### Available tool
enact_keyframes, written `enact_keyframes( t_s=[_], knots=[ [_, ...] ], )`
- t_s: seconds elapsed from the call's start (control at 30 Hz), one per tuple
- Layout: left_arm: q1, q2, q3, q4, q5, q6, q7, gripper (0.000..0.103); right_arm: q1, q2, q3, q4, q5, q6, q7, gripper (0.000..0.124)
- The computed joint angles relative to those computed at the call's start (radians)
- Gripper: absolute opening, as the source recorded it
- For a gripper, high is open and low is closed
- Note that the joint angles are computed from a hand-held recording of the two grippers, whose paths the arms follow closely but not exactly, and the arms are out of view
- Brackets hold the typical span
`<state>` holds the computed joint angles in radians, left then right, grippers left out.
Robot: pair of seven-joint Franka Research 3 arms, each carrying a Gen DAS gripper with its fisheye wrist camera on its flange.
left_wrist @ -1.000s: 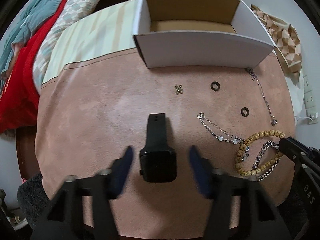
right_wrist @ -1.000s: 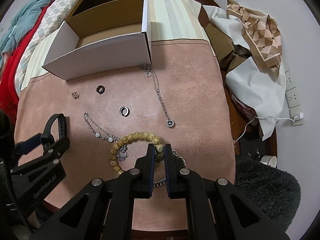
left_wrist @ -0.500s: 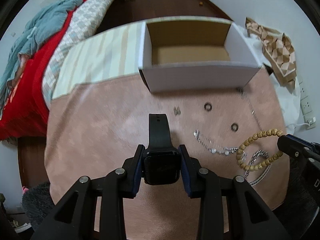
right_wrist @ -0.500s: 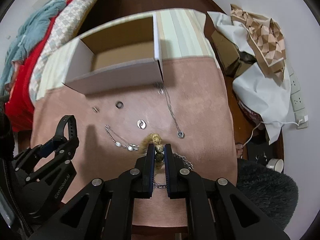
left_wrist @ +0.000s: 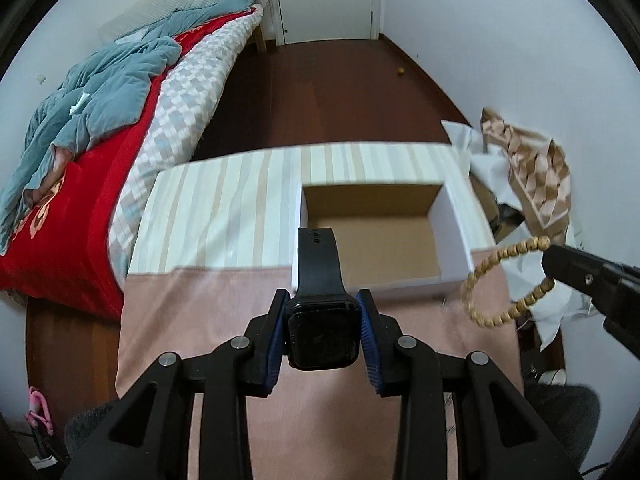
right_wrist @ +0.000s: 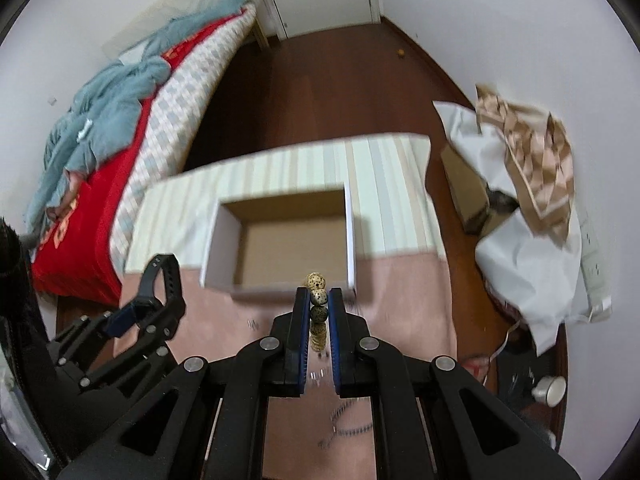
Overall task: Organize jewelry
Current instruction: 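Carry the watch and bead bracelet into the white box and release both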
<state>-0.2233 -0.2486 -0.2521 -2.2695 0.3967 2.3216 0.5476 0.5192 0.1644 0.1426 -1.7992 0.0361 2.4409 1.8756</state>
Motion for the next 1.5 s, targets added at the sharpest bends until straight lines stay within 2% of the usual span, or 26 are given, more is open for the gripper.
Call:
enact_keyframes(
  t_s=[0.17,0.27,0.47,0.7,0.8,0.87,0.93,0.97,1.0,1.03,1.1,1.13,1.2,1.23,1.37,1.43,1.5],
  knots=[
    [0.022,0.076,0.031,0.060,-0.023,0.039,0.038,0.030,0.012,0.136,-0.015,0.192,-0.032,-0.046,-0.018,0.009],
    [0.036,0.135,0.050,0.099,-0.064,0.061,0.077,0.030,0.011,0.235,-0.020,0.315,-0.002,-0.099,-0.043,0.009],
    [0.064,0.249,0.079,0.157,-0.227,0.107,0.216,0.030,0.016,0.422,-0.030,0.529,0.065,-0.211,-0.079,0.009],
    [0.099,0.323,0.076,0.193,-0.415,0.122,0.351,0.030,0.029,0.529,-0.036,0.645,0.106,-0.264,-0.099,0.009],
    [0.107,0.329,0.074,0.204,-0.447,0.120,0.374,0.031,0.016,0.547,-0.024,0.667,0.146,-0.266,-0.114,0.009],
    [0.109,0.324,0.075,0.205,-0.450,0.118,0.368,0.031,0.008,0.574,-0.021,0.710,0.166,-0.313,-0.118,0.010],
    [0.107,0.317,0.079,0.212,-0.416,0.101,0.337,0.044,0.008,0.599,-0.028,0.750,0.169,-0.360,-0.108,0.011],
    [0.108,0.310,0.082,0.209,-0.400,0.097,0.327,0.059,0.012,0.612,-0.036,0.775,0.159,-0.396,-0.102,0.012],
    [0.106,0.295,0.083,0.199,-0.368,0.104,0.299,0.063,0.013,0.614,-0.040,0.781,0.158,-0.409,-0.097,0.021],
    [0.106,0.282,0.085,0.188,-0.344,0.105,0.283,0.063,0.010,0.599,-0.041,0.759,0.160,-0.402,-0.097,0.035],
    [0.104,0.261,0.086,0.184,-0.271,0.072,0.233,0.065,0.017,0.565,-0.051,0.709,0.144,-0.380,-0.096,0.046],
    [0.103,0.250,0.086,0.179,-0.242,0.063,0.215,0.067,0.020,0.545,-0.054,0.680,0.136,-0.365,-0.096,0.046],
    [0.104,0.228,0.086,0.167,-0.178,0.044,0.172,0.091,0.029,0.524,-0.063,0.655,0.110,-0.363,-0.091,0.047],
    [0.105,0.219,0.086,0.160,-0.158,0.040,0.161,0.094,0.037,0.505,-0.069,0.630,0.091,-0.352,-0.088,0.051],
    [0.103,0.163,0.073,0.112,-0.038,-0.012,0.088,0.100,0.091,0.433,-0.112,0.524,-0.040,-0.319,-0.022,0.075],
    [0.102,0.139,0.070,0.083,-0.017,-0.013,0.069,0.100,0.106,0.404,-0.120,0.475,-0.093,-0.304,0.012,0.093],
    [0.098,0.117,0.066,0.054,-0.015,-0.015,0.058,0.101,0.110,0.372,-0.116,0.418,-0.126,-0.279,0.037,0.097]
  ],
)
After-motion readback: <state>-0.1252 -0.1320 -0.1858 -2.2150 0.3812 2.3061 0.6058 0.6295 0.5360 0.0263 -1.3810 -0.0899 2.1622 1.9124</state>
